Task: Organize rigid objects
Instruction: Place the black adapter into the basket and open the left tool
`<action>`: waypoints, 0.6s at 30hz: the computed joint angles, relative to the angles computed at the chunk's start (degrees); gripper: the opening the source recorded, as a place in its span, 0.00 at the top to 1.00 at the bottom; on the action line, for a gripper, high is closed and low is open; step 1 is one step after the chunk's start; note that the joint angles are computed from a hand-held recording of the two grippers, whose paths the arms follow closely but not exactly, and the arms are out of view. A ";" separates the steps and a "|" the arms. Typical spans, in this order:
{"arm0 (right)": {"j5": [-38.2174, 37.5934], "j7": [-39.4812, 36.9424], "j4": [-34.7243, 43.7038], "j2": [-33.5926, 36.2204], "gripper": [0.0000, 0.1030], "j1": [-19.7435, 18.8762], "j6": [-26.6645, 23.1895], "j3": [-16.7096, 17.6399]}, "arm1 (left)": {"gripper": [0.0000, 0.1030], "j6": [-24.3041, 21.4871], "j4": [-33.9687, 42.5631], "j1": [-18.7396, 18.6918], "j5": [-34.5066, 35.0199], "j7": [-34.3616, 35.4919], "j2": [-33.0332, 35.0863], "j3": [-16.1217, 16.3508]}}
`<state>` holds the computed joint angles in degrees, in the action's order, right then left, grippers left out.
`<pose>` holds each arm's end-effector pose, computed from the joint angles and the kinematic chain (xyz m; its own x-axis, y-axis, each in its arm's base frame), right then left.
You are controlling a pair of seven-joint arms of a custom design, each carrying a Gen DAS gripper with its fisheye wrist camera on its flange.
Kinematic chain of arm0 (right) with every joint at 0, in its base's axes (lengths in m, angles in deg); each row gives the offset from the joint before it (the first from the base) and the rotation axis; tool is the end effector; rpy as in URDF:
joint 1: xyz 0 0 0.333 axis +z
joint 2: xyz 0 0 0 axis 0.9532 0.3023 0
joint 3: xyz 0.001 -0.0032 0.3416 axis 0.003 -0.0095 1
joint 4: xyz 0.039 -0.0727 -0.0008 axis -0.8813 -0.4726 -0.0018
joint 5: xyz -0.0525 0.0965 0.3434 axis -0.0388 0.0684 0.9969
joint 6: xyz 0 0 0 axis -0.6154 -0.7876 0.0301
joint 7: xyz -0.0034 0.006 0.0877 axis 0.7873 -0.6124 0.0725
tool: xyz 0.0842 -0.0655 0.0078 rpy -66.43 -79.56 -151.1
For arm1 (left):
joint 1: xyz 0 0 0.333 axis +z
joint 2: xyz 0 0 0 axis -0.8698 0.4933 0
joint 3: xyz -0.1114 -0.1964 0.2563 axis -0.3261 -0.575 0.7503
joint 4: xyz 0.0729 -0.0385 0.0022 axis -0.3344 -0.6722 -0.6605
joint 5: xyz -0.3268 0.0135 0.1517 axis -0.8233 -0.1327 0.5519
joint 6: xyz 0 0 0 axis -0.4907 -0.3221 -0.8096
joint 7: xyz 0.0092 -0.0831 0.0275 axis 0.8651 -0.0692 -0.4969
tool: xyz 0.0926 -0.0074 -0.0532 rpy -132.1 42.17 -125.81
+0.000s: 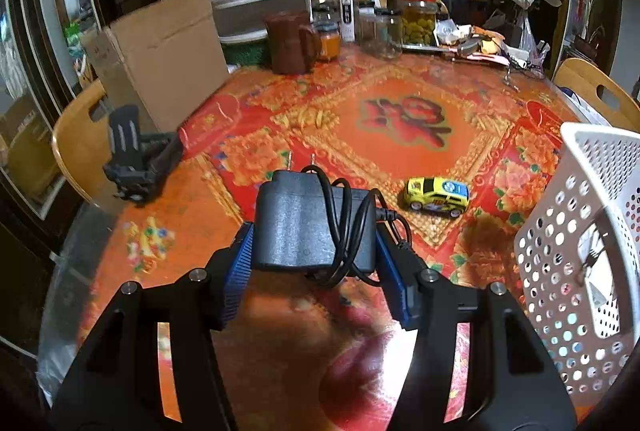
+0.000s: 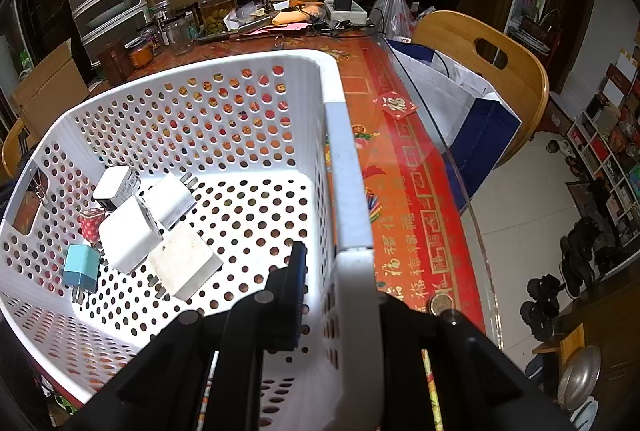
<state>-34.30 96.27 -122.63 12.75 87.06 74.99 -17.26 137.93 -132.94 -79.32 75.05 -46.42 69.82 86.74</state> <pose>0.6023 0.0998 0.4398 0.0084 -0.9999 -0.0089 -0.8225 -0.0019 -0.5688 0.6568 -0.2535 0.4283 0.1418 -0.9859 -0.0892 -0.7182 -0.0404 -0.6947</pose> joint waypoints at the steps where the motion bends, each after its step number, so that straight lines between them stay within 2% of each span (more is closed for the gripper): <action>1: -0.07 -0.05 0.02 0.00 0.87 0.01 -0.15 -0.03 | 0.47 -0.10 -0.31 -0.23 0.48 -0.14 -0.70 0.17; 7: 0.13 -0.53 0.00 -0.05 0.87 -0.16 -0.35 0.17 | 0.47 -1.03 -0.19 -0.47 0.85 1.83 -3.45 -1.32; 13: 0.28 -0.66 -0.01 -0.06 0.87 -0.21 -0.34 0.25 | 0.47 -3.08 2.28 -2.98 3.78 2.93 -4.62 -2.33; 18: 0.55 -1.00 -0.01 -0.04 0.87 -0.19 -0.31 0.39 | 0.46 -4.46 5.63 -4.36 2.41 6.65 -3.83 -3.96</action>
